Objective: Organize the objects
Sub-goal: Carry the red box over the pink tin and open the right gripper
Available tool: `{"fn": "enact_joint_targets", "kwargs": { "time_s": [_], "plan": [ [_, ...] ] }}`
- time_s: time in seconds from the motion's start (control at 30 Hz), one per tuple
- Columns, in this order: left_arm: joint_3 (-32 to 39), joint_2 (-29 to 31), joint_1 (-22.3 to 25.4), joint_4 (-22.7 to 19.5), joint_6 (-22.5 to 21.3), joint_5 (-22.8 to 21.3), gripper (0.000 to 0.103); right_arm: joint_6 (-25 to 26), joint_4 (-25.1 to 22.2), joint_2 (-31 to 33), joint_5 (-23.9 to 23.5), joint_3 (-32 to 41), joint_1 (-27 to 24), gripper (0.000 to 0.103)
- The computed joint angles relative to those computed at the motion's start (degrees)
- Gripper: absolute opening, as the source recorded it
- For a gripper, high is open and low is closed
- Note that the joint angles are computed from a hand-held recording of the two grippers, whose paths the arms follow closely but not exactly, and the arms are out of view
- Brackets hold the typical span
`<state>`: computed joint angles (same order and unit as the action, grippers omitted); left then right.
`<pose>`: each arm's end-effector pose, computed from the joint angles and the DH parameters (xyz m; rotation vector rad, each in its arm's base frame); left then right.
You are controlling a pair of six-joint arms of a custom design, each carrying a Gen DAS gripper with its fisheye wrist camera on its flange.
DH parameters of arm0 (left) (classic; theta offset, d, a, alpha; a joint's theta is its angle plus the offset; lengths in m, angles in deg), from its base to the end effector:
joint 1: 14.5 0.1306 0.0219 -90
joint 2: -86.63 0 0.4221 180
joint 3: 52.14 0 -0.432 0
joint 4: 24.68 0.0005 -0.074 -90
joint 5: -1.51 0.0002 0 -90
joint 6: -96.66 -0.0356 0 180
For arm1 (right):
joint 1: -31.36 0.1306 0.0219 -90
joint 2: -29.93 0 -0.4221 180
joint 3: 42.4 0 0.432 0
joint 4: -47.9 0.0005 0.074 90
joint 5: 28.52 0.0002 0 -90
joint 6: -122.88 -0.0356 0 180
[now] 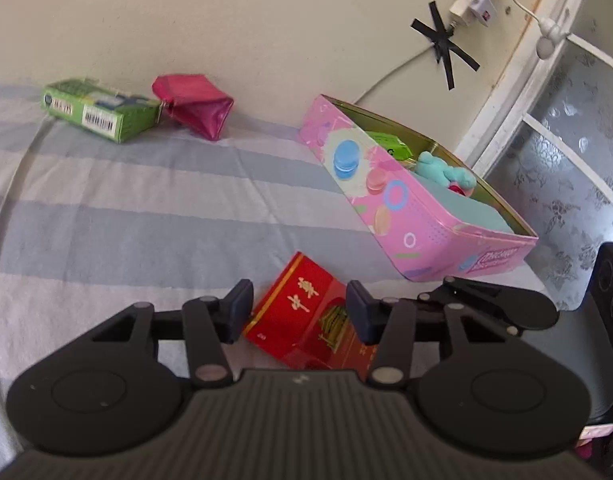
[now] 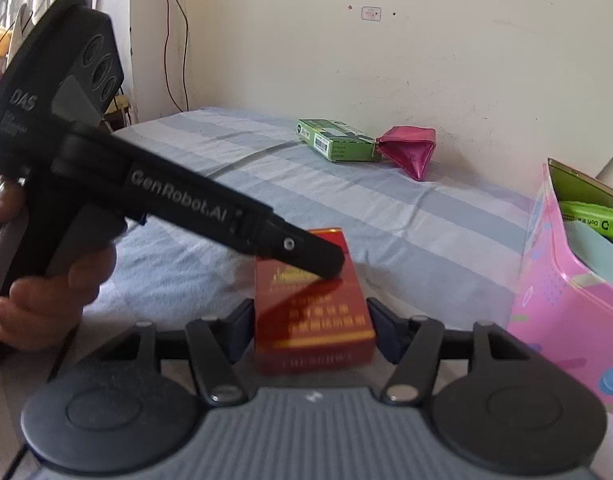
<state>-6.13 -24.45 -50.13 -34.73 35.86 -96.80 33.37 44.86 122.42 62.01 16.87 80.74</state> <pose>0.2949 -0.2057 0.2967 0.0363 2.1818 -0.5014 0.3196 0.3713 0.2506 -0.9408 2.0360 0.4608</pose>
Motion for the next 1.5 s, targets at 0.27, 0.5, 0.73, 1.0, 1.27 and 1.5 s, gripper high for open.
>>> {"fn": "enact_joint_targets", "kwargs": {
  "time_s": [0.27,0.5,0.73,1.0,1.27,1.5],
  "plan": [
    [8.4,2.8,-6.1,4.0,-8.4,-1.0,0.053,0.2,18.9,-9.5,9.2,-11.1,-2.3,0.058],
    [22.0,16.1,-9.1,4.9,-15.1,-0.9,0.06,1.2,23.9,-12.6,14.1,-13.4,-9.8,0.058],
    [32.4,26.6,-10.1,-0.4,-13.6,-13.8,0.085,-7.2,24.5,-7.6,20.4,-10.5,-17.9,0.07],
    [29.4,25.7,-13.0,-0.5,-15.4,-27.4,0.085,-8.4,27.5,-9.7,18.9,-13.3,-18.6,0.077],
    [24.6,20.9,-16.0,0.0,-16.9,-35.8,0.087,-10.0,31.5,-10.2,21.3,-14.9,-18.0,0.078],
    [22.0,17.9,-16.3,-6.9,-9.8,-37.7,0.087,-10.4,36.5,-10.5,24.8,-16.8,-17.2,0.078]
  ]
}}
